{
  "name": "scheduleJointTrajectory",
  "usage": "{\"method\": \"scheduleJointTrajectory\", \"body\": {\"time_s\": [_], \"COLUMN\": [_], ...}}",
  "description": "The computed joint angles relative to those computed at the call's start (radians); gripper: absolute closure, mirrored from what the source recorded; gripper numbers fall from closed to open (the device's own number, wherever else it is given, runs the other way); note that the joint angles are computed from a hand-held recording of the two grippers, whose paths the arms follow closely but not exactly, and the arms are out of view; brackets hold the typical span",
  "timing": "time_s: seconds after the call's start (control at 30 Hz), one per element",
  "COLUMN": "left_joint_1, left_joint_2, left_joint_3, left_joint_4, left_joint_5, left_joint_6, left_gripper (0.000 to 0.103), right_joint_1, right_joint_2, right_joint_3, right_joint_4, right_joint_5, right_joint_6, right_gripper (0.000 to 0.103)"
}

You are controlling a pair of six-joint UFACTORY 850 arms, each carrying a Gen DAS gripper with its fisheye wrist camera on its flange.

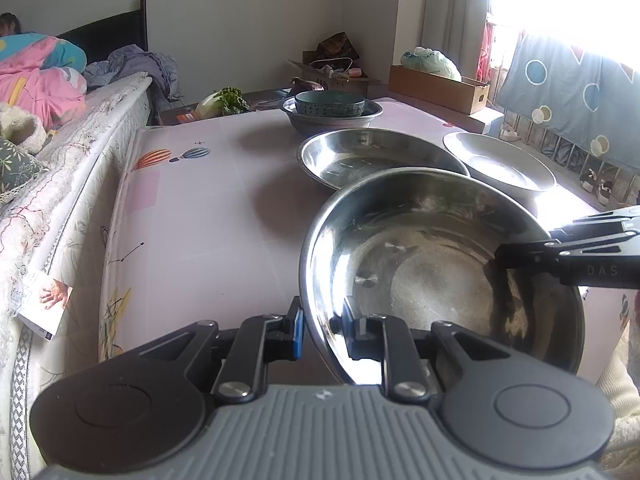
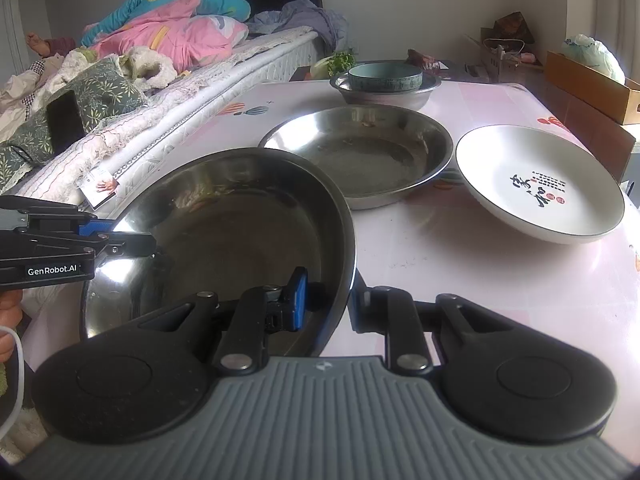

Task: Organize plates and bowls
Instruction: 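Carry the held steel bowl with both tools toward the other steel bowl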

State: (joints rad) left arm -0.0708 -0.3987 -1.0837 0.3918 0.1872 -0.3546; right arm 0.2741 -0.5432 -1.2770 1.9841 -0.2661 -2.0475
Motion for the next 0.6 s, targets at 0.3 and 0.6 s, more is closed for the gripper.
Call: {"method": "scheduleJointTrajectory", "body": {"time_s": [0.3,0.6], "left_joint_1": [0.003,-0.003], "left_joint_2": [0.009,0.014], "left_joint_3": [0.0,-0.012], "left_joint_4": [0.021,-0.014], "left_joint_5": [0.01,0.02], "left_joint_6": [-0.034,-0.009], "left_gripper": [0.083,0.083], "right_joint_1": [-0.003,-0.012], "right_joint_2": [0.014,0.031], "right_joint_3": [0.011,0.025], "right_joint_4": [0.035,0.068], "right_joint_5": [-0.009,-0.021], "right_joint_6": [-0.03,-0.046], "right_gripper": [0.083,0.083]}}
